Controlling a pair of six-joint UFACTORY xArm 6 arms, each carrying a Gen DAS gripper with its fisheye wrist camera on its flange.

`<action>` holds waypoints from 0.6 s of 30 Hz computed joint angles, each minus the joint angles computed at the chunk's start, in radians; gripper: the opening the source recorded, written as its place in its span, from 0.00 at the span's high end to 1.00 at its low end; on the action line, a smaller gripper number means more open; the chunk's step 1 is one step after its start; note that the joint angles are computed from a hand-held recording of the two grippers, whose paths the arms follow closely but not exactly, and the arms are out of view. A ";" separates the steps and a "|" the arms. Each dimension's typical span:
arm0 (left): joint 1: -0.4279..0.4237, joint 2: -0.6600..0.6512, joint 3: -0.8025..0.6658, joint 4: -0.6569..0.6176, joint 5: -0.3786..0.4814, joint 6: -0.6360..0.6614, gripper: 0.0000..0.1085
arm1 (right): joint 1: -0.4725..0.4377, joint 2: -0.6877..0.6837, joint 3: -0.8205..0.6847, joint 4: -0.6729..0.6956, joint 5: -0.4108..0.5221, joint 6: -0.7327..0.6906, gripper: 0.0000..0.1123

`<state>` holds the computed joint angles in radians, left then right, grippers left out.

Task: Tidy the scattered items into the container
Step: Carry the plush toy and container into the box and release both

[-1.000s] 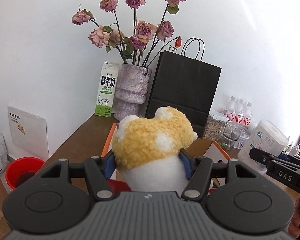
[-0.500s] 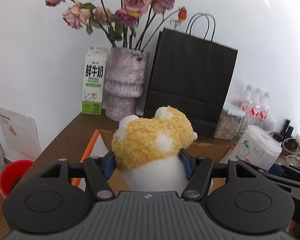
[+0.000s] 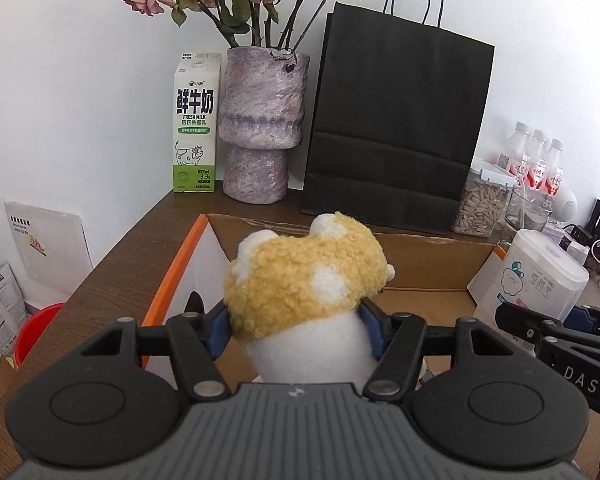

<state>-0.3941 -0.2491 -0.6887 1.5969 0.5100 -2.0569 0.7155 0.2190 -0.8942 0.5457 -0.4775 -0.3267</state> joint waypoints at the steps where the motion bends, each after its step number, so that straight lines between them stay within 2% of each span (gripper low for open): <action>1: -0.005 0.001 0.000 0.001 0.006 0.003 0.41 | 0.002 0.000 0.001 0.002 -0.002 -0.003 0.64; 11: -0.033 0.011 -0.011 -0.030 0.050 0.070 0.37 | 0.010 -0.007 0.004 0.014 0.011 -0.029 0.64; 12: -0.038 0.012 -0.013 -0.045 0.060 0.085 0.30 | 0.014 -0.008 0.001 0.033 0.016 -0.047 0.60; 13: -0.044 0.011 -0.015 -0.057 0.075 0.096 0.16 | 0.018 -0.010 -0.001 0.051 0.016 -0.064 0.53; 14: -0.058 0.009 -0.016 -0.071 0.110 0.101 0.07 | 0.025 -0.013 -0.005 0.079 0.020 -0.094 0.28; 15: -0.079 0.005 -0.015 -0.074 0.159 0.090 0.05 | 0.024 -0.017 0.000 0.066 0.015 -0.090 0.09; 17: -0.096 -0.004 -0.013 -0.077 0.197 0.096 0.05 | 0.017 -0.026 0.028 -0.019 -0.030 -0.034 0.08; 18: -0.098 -0.008 -0.012 -0.078 0.200 0.097 0.05 | 0.023 -0.030 0.028 -0.007 -0.035 -0.057 0.08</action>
<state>-0.4922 -0.2575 -0.7008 1.5193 0.7102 -1.9596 0.7390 0.1893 -0.8665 0.5391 -0.5129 -0.3832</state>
